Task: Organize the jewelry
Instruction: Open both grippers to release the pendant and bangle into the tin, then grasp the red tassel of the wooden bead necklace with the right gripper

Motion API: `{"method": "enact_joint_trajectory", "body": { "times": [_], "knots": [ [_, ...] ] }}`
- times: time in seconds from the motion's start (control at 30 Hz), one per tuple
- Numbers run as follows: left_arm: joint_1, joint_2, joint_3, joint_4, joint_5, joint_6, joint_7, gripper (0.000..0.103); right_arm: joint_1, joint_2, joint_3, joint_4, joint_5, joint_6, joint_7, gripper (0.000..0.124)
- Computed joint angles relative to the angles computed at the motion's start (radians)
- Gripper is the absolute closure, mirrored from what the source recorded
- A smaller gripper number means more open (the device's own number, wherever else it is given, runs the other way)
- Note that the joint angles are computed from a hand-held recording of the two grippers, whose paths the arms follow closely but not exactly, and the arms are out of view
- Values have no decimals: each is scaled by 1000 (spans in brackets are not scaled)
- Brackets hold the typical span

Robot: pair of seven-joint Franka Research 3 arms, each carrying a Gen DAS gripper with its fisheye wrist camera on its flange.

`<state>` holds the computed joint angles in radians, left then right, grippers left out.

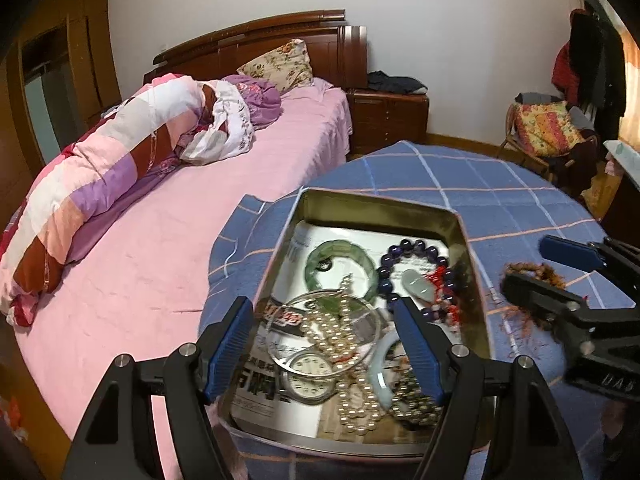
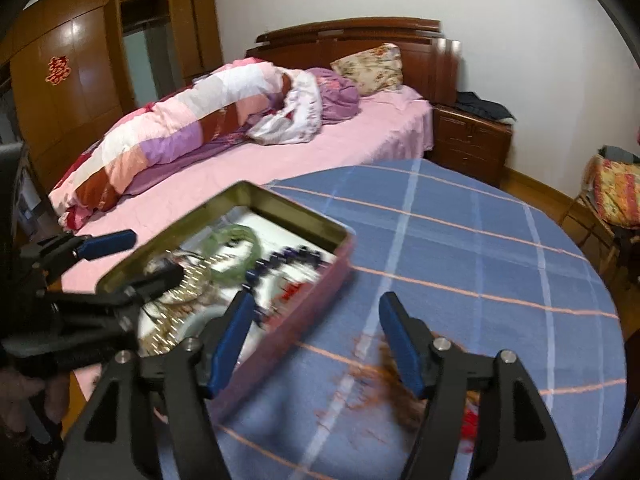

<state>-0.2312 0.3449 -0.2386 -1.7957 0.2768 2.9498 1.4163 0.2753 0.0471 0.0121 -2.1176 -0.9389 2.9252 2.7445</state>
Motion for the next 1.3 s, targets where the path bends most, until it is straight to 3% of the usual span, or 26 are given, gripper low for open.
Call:
{"method": "enact_joint_trajectory", "body": {
  "times": [0.17, 0.3, 0.67, 0.73, 0.87, 0.97, 1.1, 1.3],
  "knots": [
    [22, 5, -45, -5, -41, 2, 41, 23, -51, -111, 17, -121, -27, -69, 68, 53],
    [6, 7, -44, -5, -45, -4, 48, 22, -110, -181, 55, -207, -5, -127, 92, 53],
    [-51, 21, -19, 27, -14, -39, 14, 22, -176, -204, 114, -263, 62, -134, 53, 53],
    [-54, 23, -23, 30, -12, -44, 13, 22, -174, -193, 111, -258, 82, -127, 23, 59],
    [-55, 23, -41, 29, -19, -42, 30, 22, -146, -168, 79, -263, 259, -88, -151, 88],
    [-60, 24, -53, 32, -23, -40, 49, 22, -167, -184, 90, -286, 263, -45, -153, 116],
    [-60, 27, -77, 36, -43, -39, 87, 22, -221, -221, 131, -314, 183, -42, -55, 117],
    [-93, 52, -91, 69, -48, -51, 125, 22, -282, -273, 178, -325, 39, -121, 97, 117]
  ]
}}
